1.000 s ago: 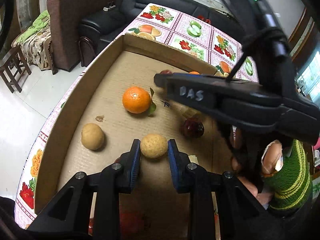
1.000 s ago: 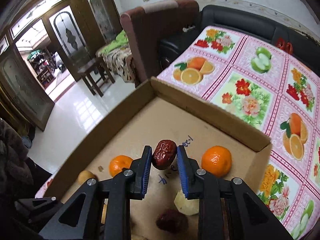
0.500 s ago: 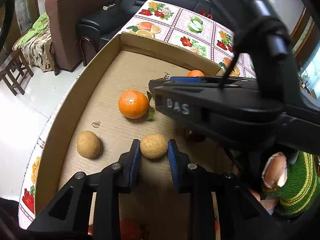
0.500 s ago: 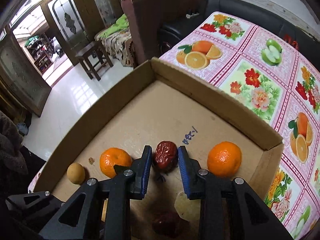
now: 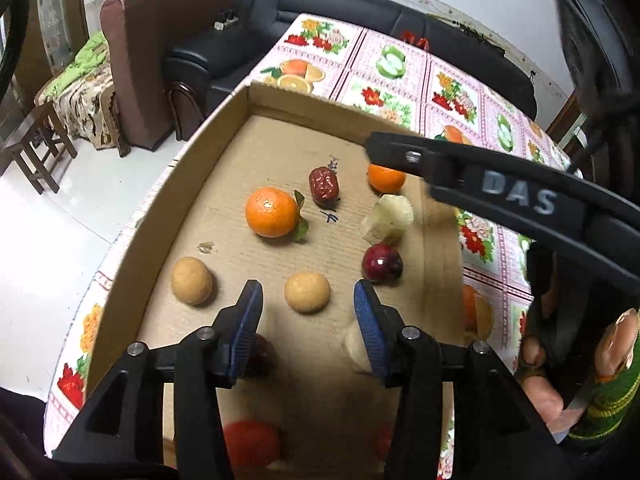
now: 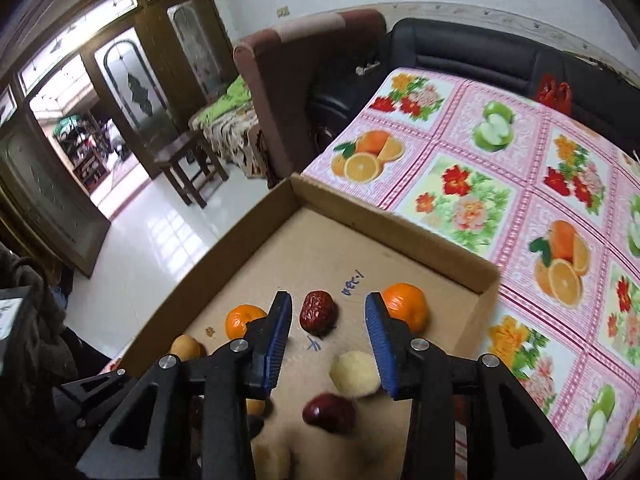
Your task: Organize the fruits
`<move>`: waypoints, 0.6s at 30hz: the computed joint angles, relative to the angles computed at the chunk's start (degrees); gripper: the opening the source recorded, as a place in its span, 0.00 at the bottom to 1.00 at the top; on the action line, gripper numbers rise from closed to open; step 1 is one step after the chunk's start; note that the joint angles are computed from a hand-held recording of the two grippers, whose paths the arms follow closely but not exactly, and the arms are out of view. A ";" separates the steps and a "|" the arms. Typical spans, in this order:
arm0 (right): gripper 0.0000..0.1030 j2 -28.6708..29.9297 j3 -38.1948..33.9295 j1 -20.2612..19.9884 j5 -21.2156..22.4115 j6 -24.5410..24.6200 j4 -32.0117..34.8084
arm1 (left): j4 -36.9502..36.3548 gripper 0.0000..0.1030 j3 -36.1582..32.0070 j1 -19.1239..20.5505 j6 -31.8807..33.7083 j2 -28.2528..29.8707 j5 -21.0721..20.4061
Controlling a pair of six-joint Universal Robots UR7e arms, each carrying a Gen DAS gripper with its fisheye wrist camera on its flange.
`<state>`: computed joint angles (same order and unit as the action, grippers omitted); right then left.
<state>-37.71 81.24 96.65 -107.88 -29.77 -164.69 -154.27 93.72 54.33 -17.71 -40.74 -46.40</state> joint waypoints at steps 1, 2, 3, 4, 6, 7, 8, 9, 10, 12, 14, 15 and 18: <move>0.39 -0.89 1.06 -0.12 0.62 0.42 -0.72 | -0.83 0.45 0.70 -0.28 0.01 -0.41 0.15; 0.39 -1.92 2.34 -0.30 1.43 0.69 -1.48 | -2.12 0.45 1.63 -0.66 0.03 -0.88 0.31; 0.39 -2.93 3.63 -0.45 2.19 0.74 -2.25 | -3.46 0.45 2.87 -1.14 -0.12 -1.54 0.54; 0.42 -3.81 4.75 -0.55 2.65 0.72 -2.94 | -4.79 0.45 4.17 -1.62 -0.21 -2.19 0.89; 0.48 -5.81 7.53 -0.79 3.83 0.11 -4.89 | -6.90 0.45 6.19 -2.46 -0.25 -2.98 1.80; 0.53 -6.42 8.47 -0.84 4.26 -0.17 -5.63 | -7.74 0.45 7.07 -2.89 -0.14 -3.29 2.43; 0.55 -7.31 9.89 -0.89 4.56 -0.73 -6.78 | -8.41 0.47 7.75 -3.24 -0.01 -3.56 3.10; 0.57 -7.92 10.91 -0.93 4.76 -1.52 -7.58 | -9.57 0.49 8.93 -3.79 0.12 -3.95 4.08; 0.57 -8.79 12.38 -0.97 4.90 -2.66 -8.55 | -10.49 0.51 9.85 -4.27 0.15 -4.21 5.02; 0.57 -10.12 14.34 -1.13 5.31 -4.16 -9.04 | -12.30 0.54 11.90 -5.15 0.08 -4.93 6.73; 0.62 -11.40 16.33 -1.36 5.52 -5.78 -9.33 | -13.28 0.54 13.37 -5.69 0.23 -5.46 8.31; 0.67 -11.92 17.17 -1.51 5.58 -6.50 -9.53 | -13.43 0.55 14.25 -6.07 -0.05 -5.78 9.33; 0.71 -14.09 20.84 -2.44 6.94 -8.76 -11.17 | -12.67 0.65 17.14 -7.17 -3.49 -6.96 12.15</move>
<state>-51.80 102.08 94.21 -100.94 -38.53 -175.86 -166.94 110.85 47.16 -21.20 -47.70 -34.25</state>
